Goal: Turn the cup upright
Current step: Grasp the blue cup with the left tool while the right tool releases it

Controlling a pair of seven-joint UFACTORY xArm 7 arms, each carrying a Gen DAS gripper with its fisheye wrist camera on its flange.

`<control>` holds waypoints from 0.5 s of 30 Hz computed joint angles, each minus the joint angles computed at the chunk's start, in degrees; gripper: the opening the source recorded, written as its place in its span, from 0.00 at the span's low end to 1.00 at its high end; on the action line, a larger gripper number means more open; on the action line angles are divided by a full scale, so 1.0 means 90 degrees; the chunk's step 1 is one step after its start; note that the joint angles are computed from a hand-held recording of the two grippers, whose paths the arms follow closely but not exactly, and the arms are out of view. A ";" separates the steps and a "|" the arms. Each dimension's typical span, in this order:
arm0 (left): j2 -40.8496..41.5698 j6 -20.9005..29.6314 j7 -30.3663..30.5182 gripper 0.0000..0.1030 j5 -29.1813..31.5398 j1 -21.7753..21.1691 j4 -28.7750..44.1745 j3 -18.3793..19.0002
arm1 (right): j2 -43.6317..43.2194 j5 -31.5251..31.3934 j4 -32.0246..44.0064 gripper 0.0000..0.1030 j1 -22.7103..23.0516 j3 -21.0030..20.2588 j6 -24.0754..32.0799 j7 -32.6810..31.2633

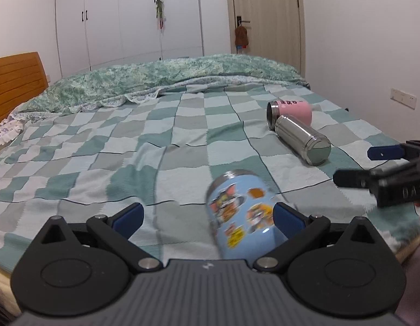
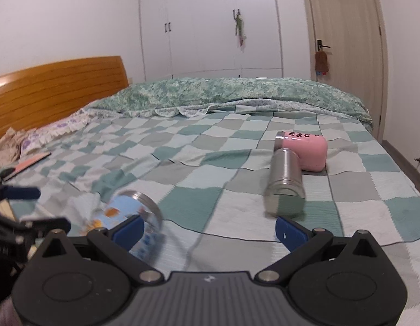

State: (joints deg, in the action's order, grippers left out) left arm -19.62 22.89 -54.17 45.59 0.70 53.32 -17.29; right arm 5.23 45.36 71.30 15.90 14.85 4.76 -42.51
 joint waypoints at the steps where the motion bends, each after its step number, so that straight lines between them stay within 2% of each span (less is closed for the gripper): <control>1: 0.0201 0.0283 -0.0064 1.00 -0.0037 -0.0003 0.0244 -0.0132 | 0.0023 0.0379 0.0043 1.00 -0.0126 0.0090 0.0087 -0.0477; 4: 0.0728 0.0963 -0.0051 1.00 -0.0185 -0.0277 0.0865 -0.0147 | 0.0104 0.1360 0.0201 1.00 -0.0347 0.0148 0.0424 -0.1659; 9: 0.1502 0.1840 0.0304 1.00 -0.0466 -0.0770 0.1851 0.0072 | 0.0253 0.2660 0.0389 1.00 -0.0472 0.0032 0.0895 -0.3170; 12: 0.1980 0.2397 0.0761 1.00 -0.1018 -0.1054 0.2481 0.0288 | 0.0361 0.3110 0.0492 1.00 -0.0470 -0.0079 0.1135 -0.3736; 15: 0.2419 0.3008 0.1092 1.00 -0.1411 -0.1305 0.3059 0.0503 | 0.0467 0.3237 0.0583 1.00 -0.0461 -0.0163 0.1338 -0.4080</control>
